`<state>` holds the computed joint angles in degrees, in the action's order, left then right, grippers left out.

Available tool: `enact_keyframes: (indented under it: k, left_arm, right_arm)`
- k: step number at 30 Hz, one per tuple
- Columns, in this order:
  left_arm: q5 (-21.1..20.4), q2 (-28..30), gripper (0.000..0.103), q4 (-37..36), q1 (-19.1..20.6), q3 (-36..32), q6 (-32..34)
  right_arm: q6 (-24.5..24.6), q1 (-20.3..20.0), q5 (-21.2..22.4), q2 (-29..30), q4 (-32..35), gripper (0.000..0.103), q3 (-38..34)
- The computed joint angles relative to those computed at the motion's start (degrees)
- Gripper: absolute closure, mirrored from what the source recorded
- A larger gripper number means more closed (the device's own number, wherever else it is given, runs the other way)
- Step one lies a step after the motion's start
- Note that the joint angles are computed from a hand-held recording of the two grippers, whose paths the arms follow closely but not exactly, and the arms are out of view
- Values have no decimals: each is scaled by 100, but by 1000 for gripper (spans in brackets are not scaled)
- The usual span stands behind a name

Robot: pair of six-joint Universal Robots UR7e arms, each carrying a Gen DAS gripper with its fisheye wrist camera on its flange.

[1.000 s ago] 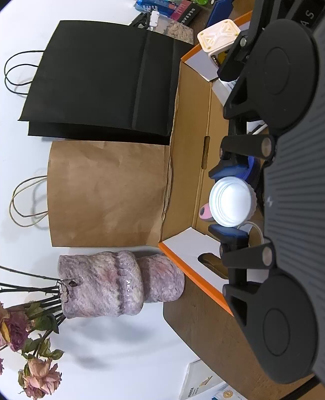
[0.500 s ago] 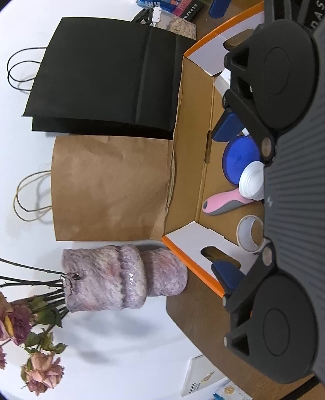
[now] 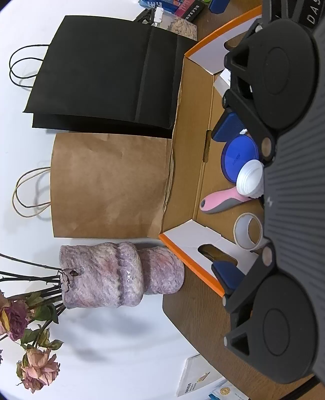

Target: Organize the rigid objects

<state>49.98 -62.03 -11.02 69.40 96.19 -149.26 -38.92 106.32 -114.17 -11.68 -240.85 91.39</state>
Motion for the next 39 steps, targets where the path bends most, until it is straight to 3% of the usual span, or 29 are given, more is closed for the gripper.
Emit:
enact_keyframes:
  k: [14, 25, 32, 39]
  left_arm:
    - [-128, -570, 0, -86, -180, 690, -83]
    - [-424, -1484, 0, -113, -515, 1703, -267]
    - [-764, -2291, 0, -26, -993, 2518, -320]
    - [-1385, -3302, 0, 362, -1822, 3390, -630]
  right_arm:
    - [-18, 229, -91, -145, -701, 0, 641]
    - [201, 616, -463, -267, -1232, 0, 1421]
    - [403, 1064, -813, -308, -1619, 0, 1987]
    - [618, 1635, -1219, -297, -2116, 0, 2528]
